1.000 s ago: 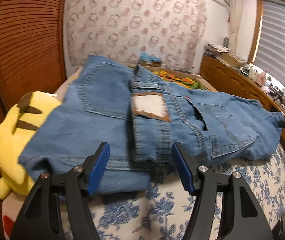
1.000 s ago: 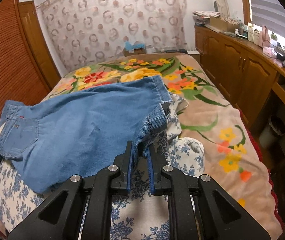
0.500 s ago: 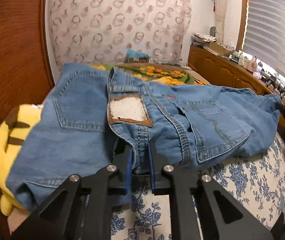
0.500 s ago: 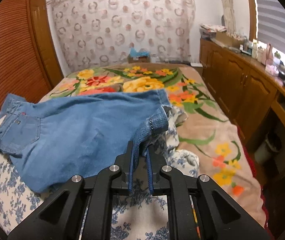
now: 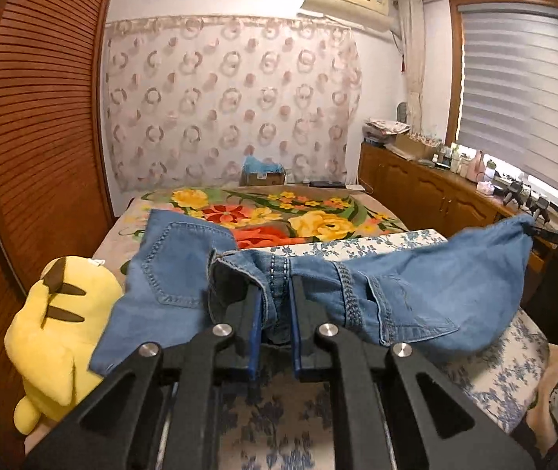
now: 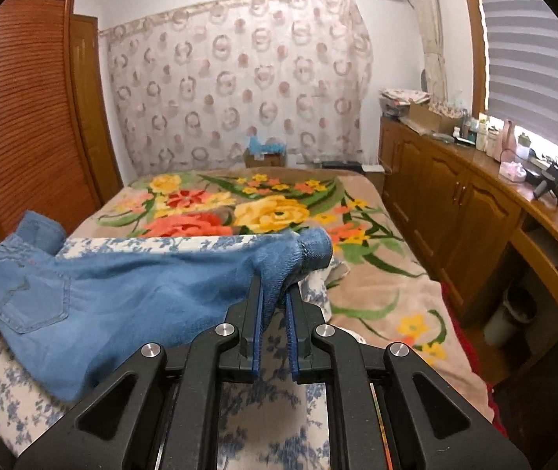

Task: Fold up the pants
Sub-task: 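Grasp and lift the waistband with the left gripper while the right gripper holds the hem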

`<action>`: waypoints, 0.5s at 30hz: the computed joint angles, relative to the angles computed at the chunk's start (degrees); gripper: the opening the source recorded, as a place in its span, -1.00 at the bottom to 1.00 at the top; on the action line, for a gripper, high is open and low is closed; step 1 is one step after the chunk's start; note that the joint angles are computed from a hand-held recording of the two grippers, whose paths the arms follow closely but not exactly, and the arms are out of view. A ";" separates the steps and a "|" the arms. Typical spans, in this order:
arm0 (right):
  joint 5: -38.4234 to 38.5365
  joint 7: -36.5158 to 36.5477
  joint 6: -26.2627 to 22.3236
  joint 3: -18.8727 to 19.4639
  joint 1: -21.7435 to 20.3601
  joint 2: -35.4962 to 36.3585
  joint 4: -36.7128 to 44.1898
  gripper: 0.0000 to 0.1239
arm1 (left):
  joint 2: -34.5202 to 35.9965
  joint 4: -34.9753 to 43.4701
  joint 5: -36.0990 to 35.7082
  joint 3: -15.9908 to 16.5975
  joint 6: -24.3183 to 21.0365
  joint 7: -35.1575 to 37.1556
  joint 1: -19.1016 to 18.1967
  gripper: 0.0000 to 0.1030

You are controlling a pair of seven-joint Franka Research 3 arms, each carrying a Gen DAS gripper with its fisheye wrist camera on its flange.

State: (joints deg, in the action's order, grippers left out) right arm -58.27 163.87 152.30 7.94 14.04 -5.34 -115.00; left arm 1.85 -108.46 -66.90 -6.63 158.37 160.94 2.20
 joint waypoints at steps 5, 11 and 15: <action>1.37 0.50 0.79 2.03 0.06 -6.98 -7.35 -0.89 | -5.45 -6.86 -2.62 2.11 -1.11 2.66 0.15 -0.83; 7.87 0.56 6.13 5.01 -0.60 -16.04 -17.24 -0.89 | -12.25 -15.38 -4.43 6.22 -2.59 4.38 -0.84 -0.82; 11.01 -2.22 3.76 8.66 -1.27 -17.54 -18.89 -0.89 | -12.62 -17.75 -0.34 7.27 -1.93 2.44 -1.67 -0.79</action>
State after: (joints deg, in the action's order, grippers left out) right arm -47.26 161.65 156.06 16.60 12.77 -22.88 -133.89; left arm -10.77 -126.21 -67.24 0.64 156.44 163.38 0.53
